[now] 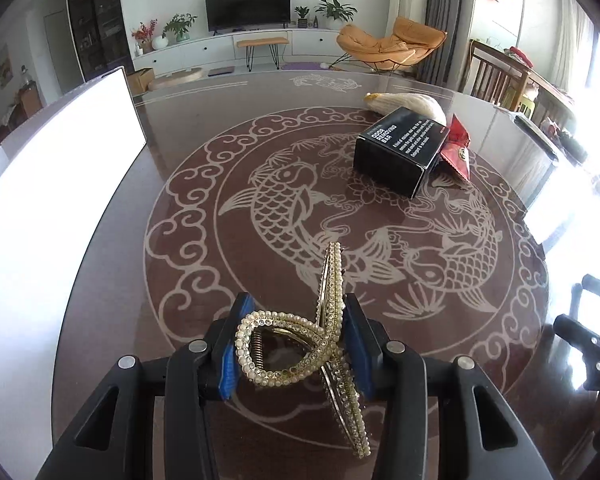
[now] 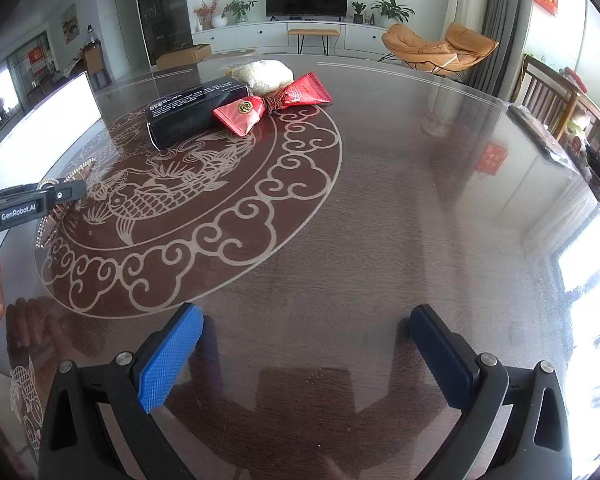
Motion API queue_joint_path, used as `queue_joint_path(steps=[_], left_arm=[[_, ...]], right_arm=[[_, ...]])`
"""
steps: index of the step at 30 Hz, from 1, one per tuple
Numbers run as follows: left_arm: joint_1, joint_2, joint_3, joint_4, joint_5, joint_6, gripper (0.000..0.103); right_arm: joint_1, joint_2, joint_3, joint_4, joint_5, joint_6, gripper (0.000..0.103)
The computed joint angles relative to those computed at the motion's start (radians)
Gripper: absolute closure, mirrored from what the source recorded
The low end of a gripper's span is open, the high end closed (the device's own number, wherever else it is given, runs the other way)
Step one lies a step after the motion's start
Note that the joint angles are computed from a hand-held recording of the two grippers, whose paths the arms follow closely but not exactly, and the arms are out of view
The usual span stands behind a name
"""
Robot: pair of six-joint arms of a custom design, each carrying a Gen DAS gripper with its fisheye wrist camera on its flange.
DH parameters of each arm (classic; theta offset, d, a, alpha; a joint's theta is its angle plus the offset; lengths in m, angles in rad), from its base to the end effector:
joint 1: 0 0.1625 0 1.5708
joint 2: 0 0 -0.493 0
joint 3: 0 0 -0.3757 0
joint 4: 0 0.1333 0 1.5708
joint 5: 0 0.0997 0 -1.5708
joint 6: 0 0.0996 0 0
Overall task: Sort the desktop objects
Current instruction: 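Grasp the pearl-and-gold claw hair clip with the left gripper and lift, then grasp the red candy packet with the right gripper while the left holds the claw clip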
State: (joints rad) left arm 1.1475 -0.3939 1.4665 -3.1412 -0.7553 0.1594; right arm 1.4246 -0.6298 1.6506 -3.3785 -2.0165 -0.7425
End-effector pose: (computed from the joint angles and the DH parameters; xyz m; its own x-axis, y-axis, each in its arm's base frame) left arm -0.1225 -0.7729 0.0093 -0.7008 0.0922 -0.7074 0.4782 0.7965 -0.3699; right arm -0.0168 -0.7342 0.1397 -0.6945 -0.1529 0.7031 -0.4977 0.8077 -0.3160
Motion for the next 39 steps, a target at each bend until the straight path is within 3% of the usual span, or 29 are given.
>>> queue_joint_path(steps=[2,4,6,12,27,30,36,39], left_arm=[[-0.003,-0.008,0.041,-0.055,-0.004,0.017,0.056],[-0.002,-0.015,0.057,-0.061,-0.007,0.013,0.046],[-0.003,-0.012,0.05,-0.034,0.004,0.005,0.017],[0.003,0.005,0.01,0.015,0.027,-0.052,0.0],[-0.001,0.007,0.016,0.003,0.038,-0.059,0.0],[-0.002,0.008,0.015,0.004,0.038,-0.059,0.0],[-0.001,0.008,0.015,0.003,0.038,-0.058,0.0],[-0.001,0.008,0.016,0.003,0.038,-0.058,0.0]], right_arm=[[0.0,0.0,0.0,0.0,0.0,0.0,0.0],[0.0,0.0,0.0,0.0,0.0,0.0,0.0],[0.0,0.0,0.0,0.0,0.0,0.0,0.0],[0.0,0.0,0.0,-0.001,0.0,0.0,0.0],[0.0,-0.001,-0.015,0.021,-0.004,0.028,0.0],[-0.005,-0.008,-0.112,0.217,0.092,0.122,0.0],[0.039,0.129,-0.522,0.513,0.064,0.423,0.0],[0.059,0.22,-0.719,0.635,0.025,0.492,0.001]])
